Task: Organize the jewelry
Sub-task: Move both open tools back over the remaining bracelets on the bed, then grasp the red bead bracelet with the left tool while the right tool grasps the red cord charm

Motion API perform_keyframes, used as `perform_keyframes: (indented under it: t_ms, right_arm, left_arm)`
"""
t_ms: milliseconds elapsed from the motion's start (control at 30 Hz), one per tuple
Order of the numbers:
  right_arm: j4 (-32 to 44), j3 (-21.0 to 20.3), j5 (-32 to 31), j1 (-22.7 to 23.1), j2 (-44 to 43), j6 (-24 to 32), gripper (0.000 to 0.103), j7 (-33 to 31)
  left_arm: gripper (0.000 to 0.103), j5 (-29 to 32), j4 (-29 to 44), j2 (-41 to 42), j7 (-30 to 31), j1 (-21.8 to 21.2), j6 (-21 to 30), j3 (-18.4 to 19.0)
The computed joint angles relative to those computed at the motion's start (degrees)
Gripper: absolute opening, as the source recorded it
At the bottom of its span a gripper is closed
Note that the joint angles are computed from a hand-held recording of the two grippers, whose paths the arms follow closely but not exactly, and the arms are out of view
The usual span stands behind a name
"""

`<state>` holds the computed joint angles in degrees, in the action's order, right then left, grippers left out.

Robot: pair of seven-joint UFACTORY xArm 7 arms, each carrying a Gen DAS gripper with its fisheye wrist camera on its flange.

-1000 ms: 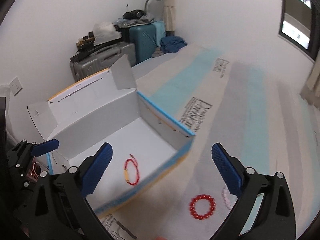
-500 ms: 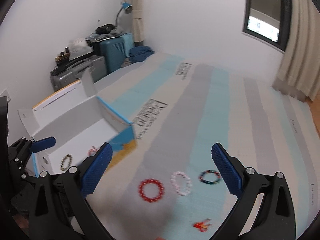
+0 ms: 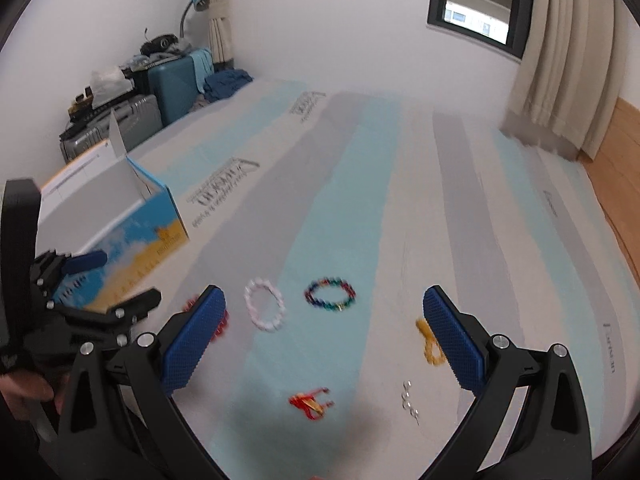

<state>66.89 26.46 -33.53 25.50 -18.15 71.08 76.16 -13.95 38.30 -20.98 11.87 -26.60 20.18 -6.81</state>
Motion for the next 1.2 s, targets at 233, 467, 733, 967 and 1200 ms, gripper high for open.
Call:
perform_keyframes:
  t_ms: [233,467,733,967,1200]
  right_arm:
    - [-11.15,-0.28,3.79,1.24,-2.34,-7.95,0.095,2.85]
    - [-16.93,-0.20,4.68,2.52,0.89,-14.63,0.095,7.43]
    - [-21.80,-1.67,4.19,3.85,3.33,-20.99,0.095,11.29]
    - [-23.73,-3.03,3.93,4.85,6.07,-23.53,0.092,11.75]
    - [-24.07,-3.67,2.47,5.26,6.42,-24.40,0.070,12.62]
  left_arm:
    - [0.097,0.84,-1.79,6.39,-0.20,0.34,-5.15,-0.79]
    - [0.097,6.88,-1.70,12.70,-3.69,2.63,-8.47,-3.13]
    - [0.097,12.72,-0.28,18.66,-7.34,3.63,-11.47,-4.47]
    - [0.097,17.53,0.03,23.03,-10.70,4.47,-15.46,-4.26]
    - [0.090,9.11,-1.12,23.38,-3.23,5.78,-18.12,-6.65]
